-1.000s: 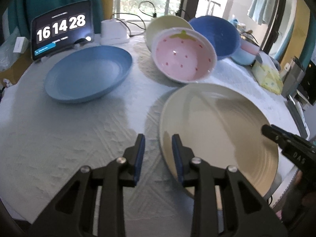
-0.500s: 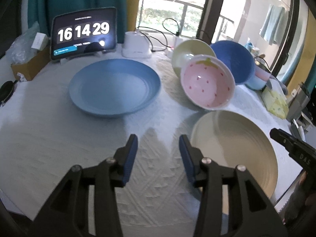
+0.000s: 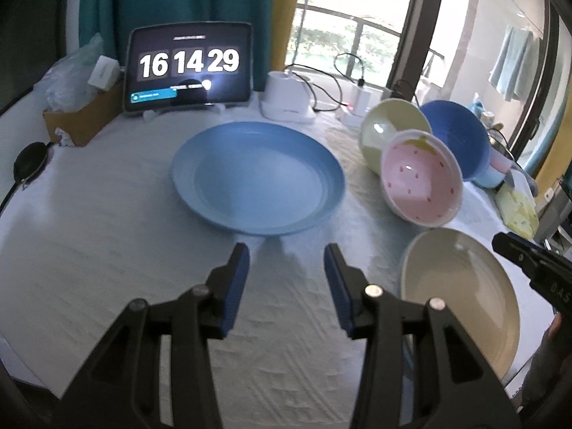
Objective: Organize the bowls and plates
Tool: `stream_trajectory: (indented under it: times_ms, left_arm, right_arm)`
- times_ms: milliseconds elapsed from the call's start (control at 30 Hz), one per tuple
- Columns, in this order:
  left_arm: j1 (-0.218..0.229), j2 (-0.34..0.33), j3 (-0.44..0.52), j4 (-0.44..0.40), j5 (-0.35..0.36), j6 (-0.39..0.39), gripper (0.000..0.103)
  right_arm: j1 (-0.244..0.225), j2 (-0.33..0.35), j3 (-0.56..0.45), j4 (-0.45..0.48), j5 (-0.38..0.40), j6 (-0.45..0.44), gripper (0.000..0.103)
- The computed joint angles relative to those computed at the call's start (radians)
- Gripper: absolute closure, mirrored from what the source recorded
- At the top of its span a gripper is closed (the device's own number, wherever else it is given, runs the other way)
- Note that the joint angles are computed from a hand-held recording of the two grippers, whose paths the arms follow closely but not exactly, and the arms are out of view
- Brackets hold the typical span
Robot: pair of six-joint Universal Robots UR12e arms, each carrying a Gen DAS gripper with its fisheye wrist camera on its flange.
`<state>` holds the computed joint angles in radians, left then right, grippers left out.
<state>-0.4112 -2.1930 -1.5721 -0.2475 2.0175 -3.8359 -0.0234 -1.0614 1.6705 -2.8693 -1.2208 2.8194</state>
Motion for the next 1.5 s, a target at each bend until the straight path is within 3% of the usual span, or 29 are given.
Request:
stream_trajectory:
  times_ms: [433, 667, 1500]
  left_arm:
    - [0.036, 0.028, -0.069, 0.057, 0.034, -0.035, 0.058]
    - [0.043, 0.030, -0.081, 0.076, 0.079, 0.009, 0.058]
    - [0.109, 0.012, -0.076, 0.090, -0.006, 0.021, 0.058]
  right_arm:
    - [0.066, 0.021, -0.051, 0.053, -0.007, -0.048, 0.073]
    - [0.094, 0.041, -0.080, 0.069, -0.011, -0.041, 0.073]
    - [0.157, 0.135, -0.235, 0.278, -0.060, -0.029, 0.073]
